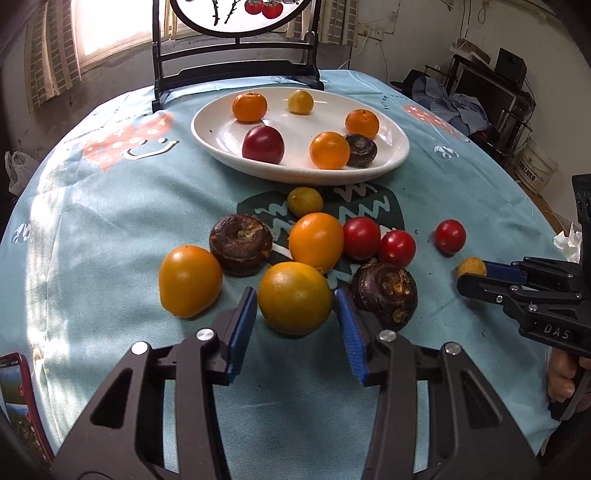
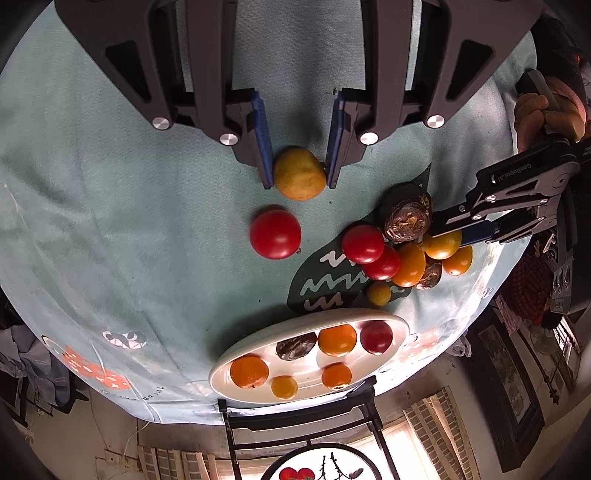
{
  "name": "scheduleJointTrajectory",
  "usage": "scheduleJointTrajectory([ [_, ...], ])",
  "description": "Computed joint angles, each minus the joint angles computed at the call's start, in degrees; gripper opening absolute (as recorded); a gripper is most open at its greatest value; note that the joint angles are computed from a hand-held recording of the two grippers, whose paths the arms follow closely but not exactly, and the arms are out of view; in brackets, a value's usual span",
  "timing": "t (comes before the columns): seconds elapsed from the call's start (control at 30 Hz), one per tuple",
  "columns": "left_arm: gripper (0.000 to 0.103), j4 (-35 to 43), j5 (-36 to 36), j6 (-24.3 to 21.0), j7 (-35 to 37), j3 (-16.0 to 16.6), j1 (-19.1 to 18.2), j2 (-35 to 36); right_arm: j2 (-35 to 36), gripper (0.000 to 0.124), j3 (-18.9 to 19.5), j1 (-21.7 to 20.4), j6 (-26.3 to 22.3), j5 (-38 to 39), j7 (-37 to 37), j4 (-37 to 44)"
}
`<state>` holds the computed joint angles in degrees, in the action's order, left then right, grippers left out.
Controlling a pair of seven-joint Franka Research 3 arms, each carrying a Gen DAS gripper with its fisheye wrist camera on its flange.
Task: Organize fruits
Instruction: 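Grasp the small yellow fruit with the right tool while the left tool grasps a yellow tomato, then carry both fruits over the plate and open both tools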
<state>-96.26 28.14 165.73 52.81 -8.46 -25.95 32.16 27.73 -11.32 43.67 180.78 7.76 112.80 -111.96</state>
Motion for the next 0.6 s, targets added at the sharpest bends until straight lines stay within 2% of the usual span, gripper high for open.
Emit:
scheduleJointTrajectory([
  [0.1,0.040,0.01,-2.18,0.13,1.48,-1.93,1.77,0.43,-0.13,0.028,1.60,-1.46,0.39,0.53,-0.69,-0.15],
  [0.23,0.040,-0.47,-2.88,0.88,1.58,-1.59,1.54,0.20,-0.16,0.028,2.15,-1.90,0.58,1.18,-1.33,-0.19],
  [0.33,0.040,-1.99,-3.30,3.18,0.76,-1.38,1.79,-0.61,-0.38,0.028,2.43,-2.02,1.71,1.35,-2.13,-0.64],
  [0.43,0.040,-4.08,-5.24,7.37,2.24,-3.68,4.19,-1.52,-0.72,0.028,2.34,-1.59,3.79,2.10,-3.64,-1.32],
  [0.5,0.040,-4.98,-7.37,10.27,4.54,-6.77,6.98,-1.70,-0.83,0.028,3.55,-2.50,4.42,2.94,-5.35,-1.14],
  [0.6,0.040,-4.02,-10.86,12.86,8.03,-12.05,11.37,-0.80,-0.73,0.028,9.20,-7.65,5.57,4.12,-9.11,0.15],
])
